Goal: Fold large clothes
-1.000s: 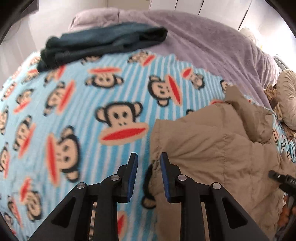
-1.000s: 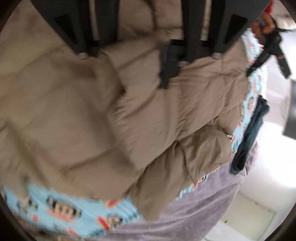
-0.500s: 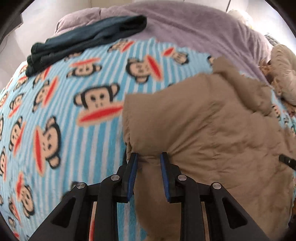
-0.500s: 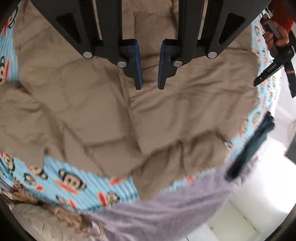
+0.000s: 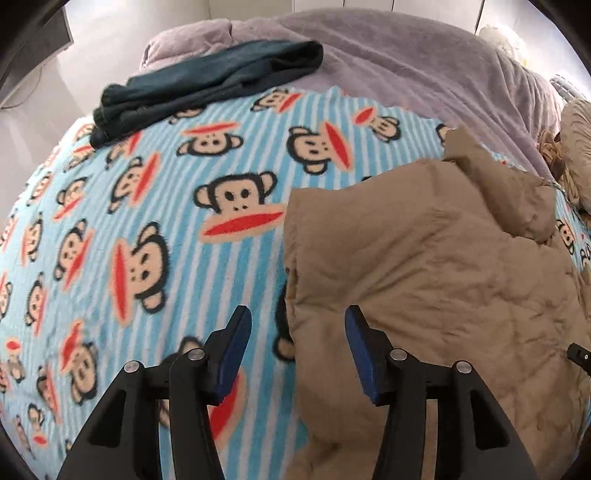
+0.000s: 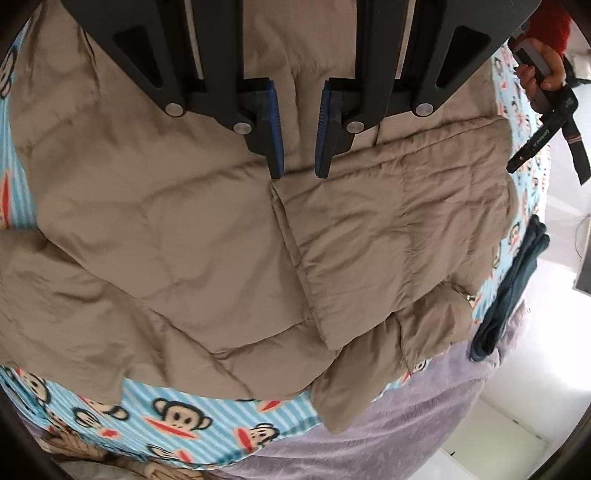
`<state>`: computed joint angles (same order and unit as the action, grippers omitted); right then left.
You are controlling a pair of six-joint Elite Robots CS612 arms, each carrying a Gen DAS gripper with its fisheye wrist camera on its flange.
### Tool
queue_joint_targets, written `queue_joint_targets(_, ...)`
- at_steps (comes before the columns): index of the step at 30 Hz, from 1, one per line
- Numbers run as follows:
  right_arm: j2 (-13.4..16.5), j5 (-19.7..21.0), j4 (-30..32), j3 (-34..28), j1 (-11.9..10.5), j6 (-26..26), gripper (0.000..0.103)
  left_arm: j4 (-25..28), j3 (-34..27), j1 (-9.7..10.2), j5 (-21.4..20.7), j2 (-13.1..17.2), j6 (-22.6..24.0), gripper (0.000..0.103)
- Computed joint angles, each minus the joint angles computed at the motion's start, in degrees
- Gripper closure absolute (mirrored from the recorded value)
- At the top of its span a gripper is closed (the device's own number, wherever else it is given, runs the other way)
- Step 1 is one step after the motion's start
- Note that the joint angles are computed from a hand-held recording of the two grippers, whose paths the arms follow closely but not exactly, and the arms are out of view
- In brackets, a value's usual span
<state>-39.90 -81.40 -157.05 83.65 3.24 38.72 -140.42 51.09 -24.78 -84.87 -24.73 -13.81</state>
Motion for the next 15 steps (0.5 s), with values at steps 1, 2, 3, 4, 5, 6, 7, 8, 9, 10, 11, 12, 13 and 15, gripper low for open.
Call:
queue_joint_targets(1, -0.5, 0.3, -0.3, 0.7, 0.0, 0.4, 0.077, -0.4, 1.1, -0.25, 0.1, -0.8, 0.0, 0.049)
queue_joint_targets(2, -0.9, 0.7, -0.5, 1.4, -0.1, 1.0, 0.073, -1.1, 2.7, -0.53, 0.1, -1.9, 0.0, 0.049)
queue_joint_targets(3, -1.4, 1.1, -0.7, 2.1, -0.2, 1.4, 0.063, -1.5, 3.7, -0.79, 0.0, -2.5, 0.1, 0.049)
queue_joint_targets(4, -1.8, 1.3, -1.0, 2.6, -0.2, 1.9, 0.056, -1.9, 4.9, -1.17, 0.0, -3.3, 0.3, 0.049)
queue_joint_targets(5, -2.3, 1.3, -1.5, 3.4, -0.2, 2.4, 0.054, -2.1, 5.9, -1.51, -0.2, -4.0, 0.5, 0.049)
queue_joint_targets(6, -2.8, 1.4, -1.8, 4.1, -0.2, 3.0, 0.053, -2.3, 6.8, -1.88, -0.6, -4.6, 0.7, 0.049)
queue_joint_targets(7, -3.2, 1.9, -2.1, 4.9, -0.3, 3.5, 0.052, -2.6, 7.8, -2.22, -1.3, -5.2, 0.7, 0.049)
queue_joint_targets(8, -3.5, 2.2, -2.3, 5.4, -0.3, 3.9, 0.049, -2.6, 8.7, -2.54, -2.0, -5.8, 0.7, 0.049)
queue_joint_targets(9, -3.8, 2.8, -2.6, 6.0, -0.4, 4.4, 0.044, -2.5, 9.3, -2.88, -2.5, -6.2, 0.8, 0.048)
queue_joint_targets(10, -4.2, 3.2, -3.0, 6.8, -0.5, 4.8, 0.04, -1.9, 9.9, -3.3, -3.1, -6.6, 1.0, 0.048)
queue_joint_targets(11, -4.5, 3.7, -3.5, 7.5, -0.5, 5.0, 0.038, -1.6, 10.5, -3.75, -3.6, -7.1, 0.9, 0.034)
queue_joint_targets(12, -4.9, 4.0, -3.9, 8.2, -0.6, 5.2, 0.035, -1.7, 11.1, -4.08, -4.0, -7.4, 0.8, 0.012)
queue_joint_targets(13, -5.2, 4.2, -4.2, 8.8, -0.6, 5.2, 0.032, -2.9, 12.2, -4.52, -4.1, -8.0, 0.4, 0.008)
queue_joint_targets(15, -6.0, 4.7, -5.3, 10.3, -0.8, 5.5, 0.027, -4.0, 13.6, -5.3, -4.2, -8.8, 0.6, 0.007)
